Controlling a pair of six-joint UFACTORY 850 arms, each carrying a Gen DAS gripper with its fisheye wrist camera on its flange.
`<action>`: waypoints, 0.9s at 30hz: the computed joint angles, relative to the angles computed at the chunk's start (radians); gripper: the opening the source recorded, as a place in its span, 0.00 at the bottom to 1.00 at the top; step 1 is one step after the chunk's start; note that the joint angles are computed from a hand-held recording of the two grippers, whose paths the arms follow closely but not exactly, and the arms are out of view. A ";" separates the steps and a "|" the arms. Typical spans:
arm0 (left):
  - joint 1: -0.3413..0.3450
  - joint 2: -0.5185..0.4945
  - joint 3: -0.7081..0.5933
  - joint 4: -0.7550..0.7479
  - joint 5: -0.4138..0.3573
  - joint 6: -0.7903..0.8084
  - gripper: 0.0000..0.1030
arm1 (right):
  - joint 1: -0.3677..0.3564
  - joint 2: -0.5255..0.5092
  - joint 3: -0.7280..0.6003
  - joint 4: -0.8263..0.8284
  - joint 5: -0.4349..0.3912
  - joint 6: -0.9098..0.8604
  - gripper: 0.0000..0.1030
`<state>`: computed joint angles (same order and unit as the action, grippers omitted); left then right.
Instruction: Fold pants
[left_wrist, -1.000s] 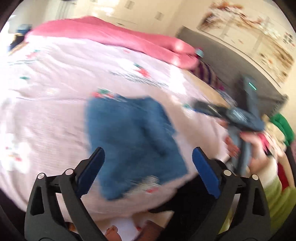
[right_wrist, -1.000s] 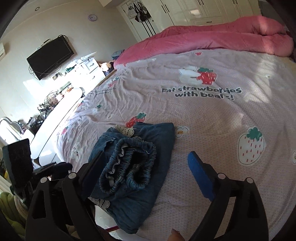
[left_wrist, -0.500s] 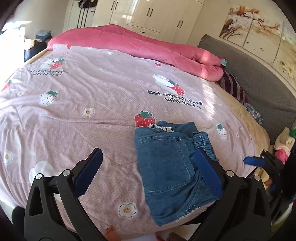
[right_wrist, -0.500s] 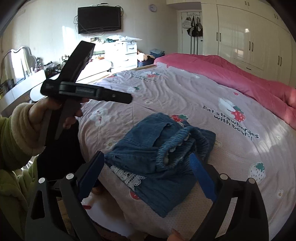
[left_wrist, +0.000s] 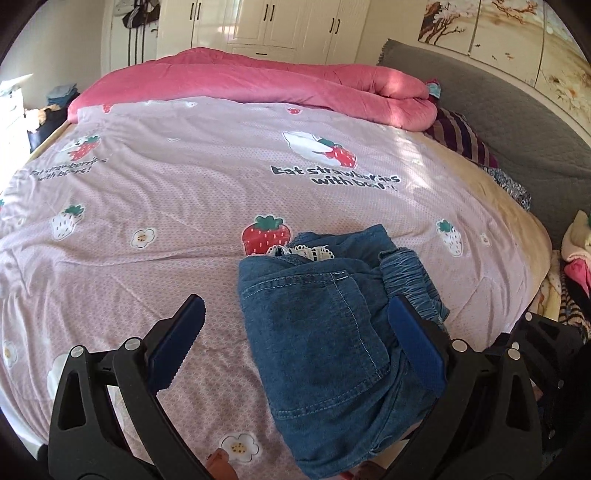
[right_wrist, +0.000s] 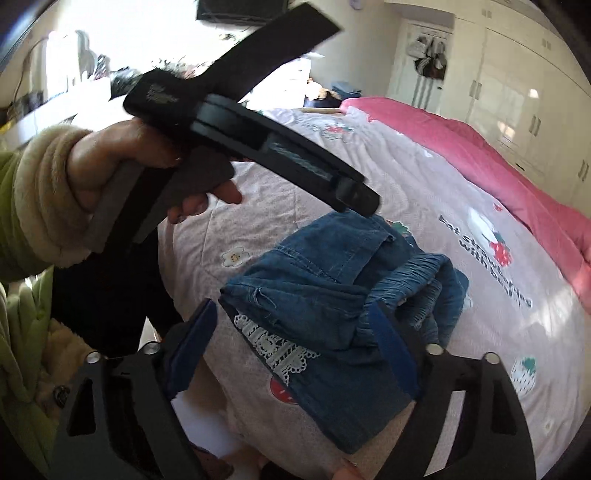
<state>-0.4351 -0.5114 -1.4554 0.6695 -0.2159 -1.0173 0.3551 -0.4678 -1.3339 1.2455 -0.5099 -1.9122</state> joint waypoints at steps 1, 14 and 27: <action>-0.001 -0.006 -0.007 -0.013 -0.002 0.016 0.90 | 0.003 -0.007 -0.007 -0.021 -0.001 -0.007 0.66; 0.007 -0.084 -0.091 -0.210 -0.034 0.232 0.90 | 0.033 -0.096 -0.094 -0.186 -0.009 0.024 0.16; 0.032 -0.177 -0.159 -0.497 -0.041 0.463 0.91 | -0.020 -0.092 -0.027 -0.141 -0.066 0.116 0.22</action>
<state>-0.4033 -0.6879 -1.6145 0.1724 -0.2566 -0.5541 0.3349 -0.5596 -1.3604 1.1046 -0.5760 -1.7963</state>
